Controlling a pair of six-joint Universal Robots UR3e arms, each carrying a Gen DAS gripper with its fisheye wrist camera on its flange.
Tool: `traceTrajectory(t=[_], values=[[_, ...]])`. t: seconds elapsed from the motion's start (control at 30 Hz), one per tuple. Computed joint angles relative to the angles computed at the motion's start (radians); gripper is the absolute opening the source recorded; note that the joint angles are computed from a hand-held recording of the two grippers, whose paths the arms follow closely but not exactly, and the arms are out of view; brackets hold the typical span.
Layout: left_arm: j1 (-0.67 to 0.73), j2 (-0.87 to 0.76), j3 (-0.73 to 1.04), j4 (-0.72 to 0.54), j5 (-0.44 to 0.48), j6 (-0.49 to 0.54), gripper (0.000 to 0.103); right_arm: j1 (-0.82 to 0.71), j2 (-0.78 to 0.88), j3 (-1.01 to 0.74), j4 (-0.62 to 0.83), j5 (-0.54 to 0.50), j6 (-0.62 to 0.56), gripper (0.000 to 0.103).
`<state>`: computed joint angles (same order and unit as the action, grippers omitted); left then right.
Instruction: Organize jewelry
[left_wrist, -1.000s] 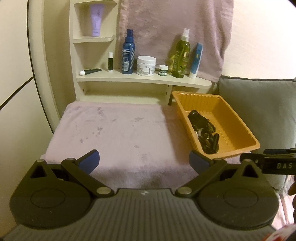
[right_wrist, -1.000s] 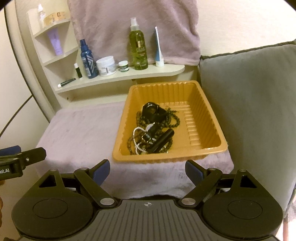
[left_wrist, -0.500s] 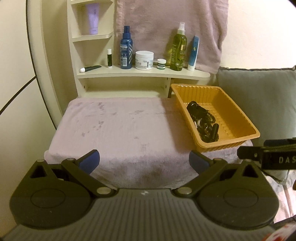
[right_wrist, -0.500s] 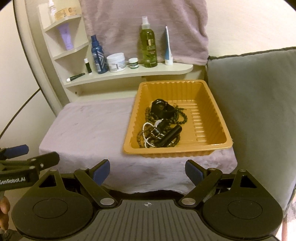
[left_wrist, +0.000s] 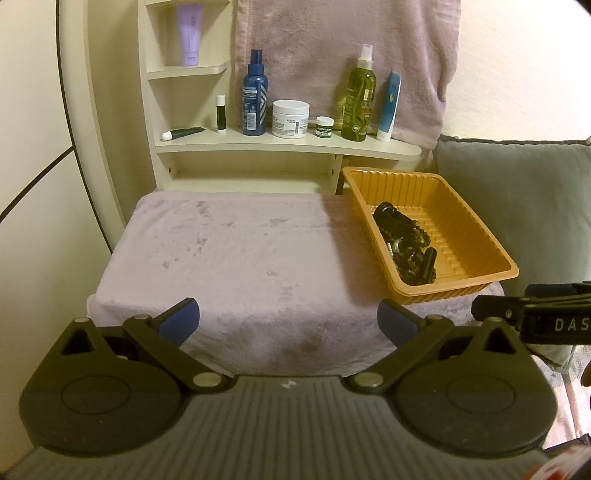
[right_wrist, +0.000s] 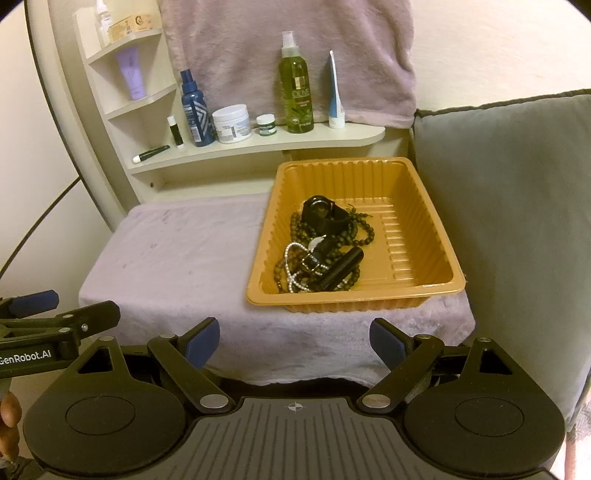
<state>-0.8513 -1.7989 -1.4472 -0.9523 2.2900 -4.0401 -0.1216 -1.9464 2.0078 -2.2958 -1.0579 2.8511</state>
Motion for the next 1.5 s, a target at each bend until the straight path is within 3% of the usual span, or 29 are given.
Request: traceTrajectory(t=[1.5], values=[[0.002, 0.014, -0.021, 0.017, -0.003, -0.005, 0.102, -0.002, -0.004, 0.012, -0.006, 0.003, 0.001, 0.088]])
